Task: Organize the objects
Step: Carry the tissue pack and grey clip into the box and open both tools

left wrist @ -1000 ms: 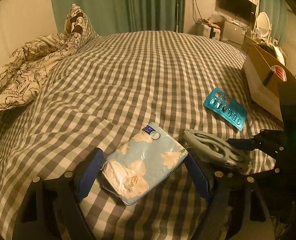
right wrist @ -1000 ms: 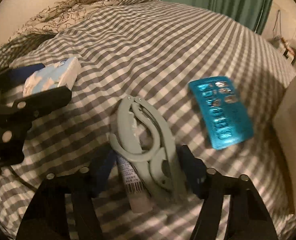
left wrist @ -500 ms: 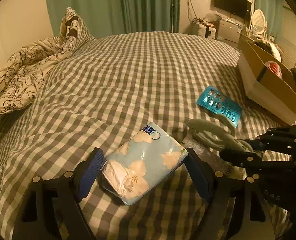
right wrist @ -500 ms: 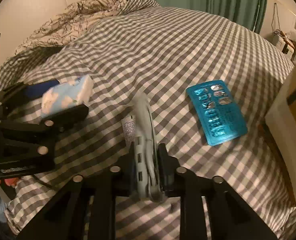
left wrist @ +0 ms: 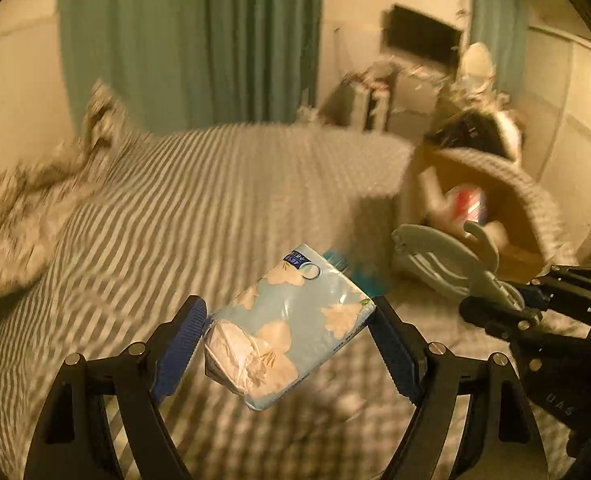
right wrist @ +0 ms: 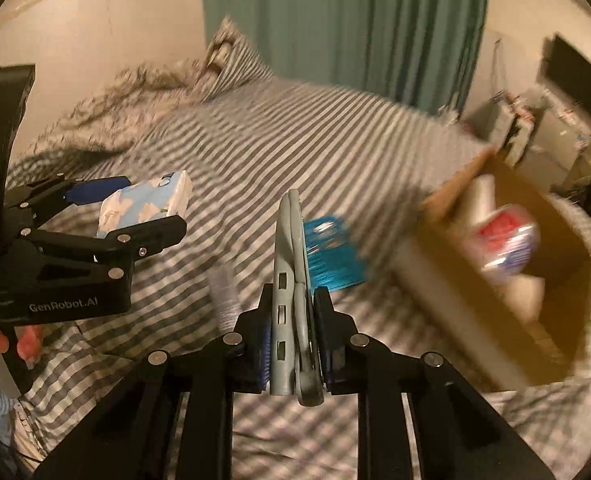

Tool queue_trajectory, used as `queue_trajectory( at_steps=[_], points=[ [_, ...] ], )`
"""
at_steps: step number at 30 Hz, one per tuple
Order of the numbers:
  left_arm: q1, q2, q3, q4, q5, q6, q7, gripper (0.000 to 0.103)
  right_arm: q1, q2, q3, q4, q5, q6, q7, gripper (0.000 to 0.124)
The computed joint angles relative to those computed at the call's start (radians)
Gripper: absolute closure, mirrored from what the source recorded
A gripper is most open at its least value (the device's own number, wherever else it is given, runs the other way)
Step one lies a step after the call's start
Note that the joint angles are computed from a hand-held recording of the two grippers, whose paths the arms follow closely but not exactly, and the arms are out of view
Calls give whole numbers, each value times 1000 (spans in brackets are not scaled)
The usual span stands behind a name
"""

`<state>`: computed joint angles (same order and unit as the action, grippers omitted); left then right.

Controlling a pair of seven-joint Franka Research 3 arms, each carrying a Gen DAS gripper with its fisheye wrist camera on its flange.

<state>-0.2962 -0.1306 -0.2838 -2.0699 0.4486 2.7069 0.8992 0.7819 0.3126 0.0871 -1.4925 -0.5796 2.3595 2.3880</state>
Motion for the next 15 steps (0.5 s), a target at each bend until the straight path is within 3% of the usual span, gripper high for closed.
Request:
queue_trajectory(
  at_steps=[8, 11, 15],
  points=[
    [-93, 263, -36, 426, 54, -57, 77, 19, -68, -215, 9, -91, -179, -137, 55, 106],
    [-164, 415, -20, 621, 69, -130, 114, 19, -122, -264, 23, -121, -204, -179, 63, 106],
    [-255, 593, 21, 834, 78, -203, 171, 19, -212, -301, 31, -197, -154, -138, 74, 106]
  ],
)
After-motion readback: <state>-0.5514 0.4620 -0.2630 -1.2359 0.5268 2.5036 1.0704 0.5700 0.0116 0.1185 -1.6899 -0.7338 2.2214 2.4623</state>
